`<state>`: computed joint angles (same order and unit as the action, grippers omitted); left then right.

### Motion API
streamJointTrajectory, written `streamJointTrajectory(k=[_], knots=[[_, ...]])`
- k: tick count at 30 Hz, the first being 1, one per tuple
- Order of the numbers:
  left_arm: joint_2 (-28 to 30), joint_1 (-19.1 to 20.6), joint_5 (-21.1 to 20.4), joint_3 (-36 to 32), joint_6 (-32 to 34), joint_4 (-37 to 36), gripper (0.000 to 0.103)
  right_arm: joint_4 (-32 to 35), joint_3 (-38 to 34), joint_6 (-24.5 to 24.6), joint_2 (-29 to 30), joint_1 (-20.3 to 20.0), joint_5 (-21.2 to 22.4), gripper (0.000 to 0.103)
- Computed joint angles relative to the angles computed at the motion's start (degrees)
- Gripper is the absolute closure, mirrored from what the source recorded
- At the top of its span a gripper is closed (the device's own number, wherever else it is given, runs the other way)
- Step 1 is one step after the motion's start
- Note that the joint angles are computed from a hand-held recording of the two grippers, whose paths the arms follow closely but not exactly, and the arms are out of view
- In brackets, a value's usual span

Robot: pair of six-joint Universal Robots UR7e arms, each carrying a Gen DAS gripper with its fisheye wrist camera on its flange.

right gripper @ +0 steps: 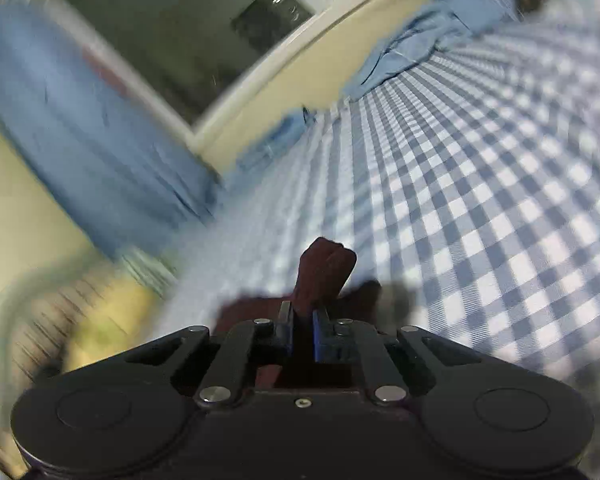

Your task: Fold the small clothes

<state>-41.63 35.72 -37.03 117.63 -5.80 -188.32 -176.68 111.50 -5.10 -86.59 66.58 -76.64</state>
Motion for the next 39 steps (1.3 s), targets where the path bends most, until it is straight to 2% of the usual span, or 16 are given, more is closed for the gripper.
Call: streamJointTrajectory(k=[2,4,6,7,9,12,15,16,22,24,25,28,31,33,37,39], knots=[[-0.2,0.3,-0.2,-0.3,-1.1,1.6,0.006,4.3,-1.6,3.1,0.9,-2.3,-0.8,0.095],[-0.4,0.5,-0.7,-0.4,-2.0,2.6,0.004,7.2,-2.3,3.9,1.9,-3.8,-3.7,0.08],[-0.7,0.8,-1.2,-0.6,-2.7,3.8,0.003,4.5,-0.4,8.9,1.6,-7.1,2.8,0.074],[-0.9,0.9,-1.5,-0.6,-2.7,3.9,0.003,4.5,0.3,8.6,1.0,-8.0,4.7,0.072],[-1.0,0.9,-1.7,-0.5,-2.7,3.9,0.003,4.0,2.2,4.8,-1.7,-7.8,4.1,0.064],[-0.9,0.8,-1.6,-0.4,-2.4,3.7,0.003,9.6,6.7,-7.4,-9.3,-7.4,5.4,0.064],[-0.8,0.7,-1.4,-0.3,-2.2,3.0,0.003,17.7,10.4,-15.5,-15.6,-7.6,8.7,0.065],[-0.7,0.6,-1.3,-0.3,-2.2,2.9,0.003,18.6,11.8,-17.2,-17.2,-7.1,7.1,0.064],[-0.7,0.4,-1.2,0.0,-2.2,2.3,0.003,19.3,16.6,-18.7,-18.5,-7.8,6.9,0.065],[-1.2,0.6,-1.8,0.1,-2.8,2.8,0.003,19.1,17.3,-17.7,-18.0,-8.0,8.0,0.087],[-1.5,0.7,-2.2,0.1,-3.4,3.2,0.003,18.7,18.0,-17.4,-18.6,-8.7,9.7,0.087],[-2.5,1.3,-3.9,0.4,-5.6,4.3,0.003,18.5,21.0,-13.2,-22.2,-16.3,23.4,0.088],[-2.5,1.2,-3.4,0.3,-6.0,5.2,0.003,18.6,23.5,-10.8,-21.3,-21.2,24.4,0.09],[-3.1,1.3,-3.9,0.2,-6.7,7.0,0.003,17.9,25.1,-10.0,-21.4,-24.3,29.4,0.086],[-5.6,0.5,-4.6,1.4,-6.9,11.6,0.003,21.7,26.2,-14.5,-28.8,-23.5,23.2,0.079],[-7.4,-0.3,-5.0,3.2,-7.2,12.7,0.003,20.3,27.4,-16.1,-32.7,-21.2,17.1,0.064]])
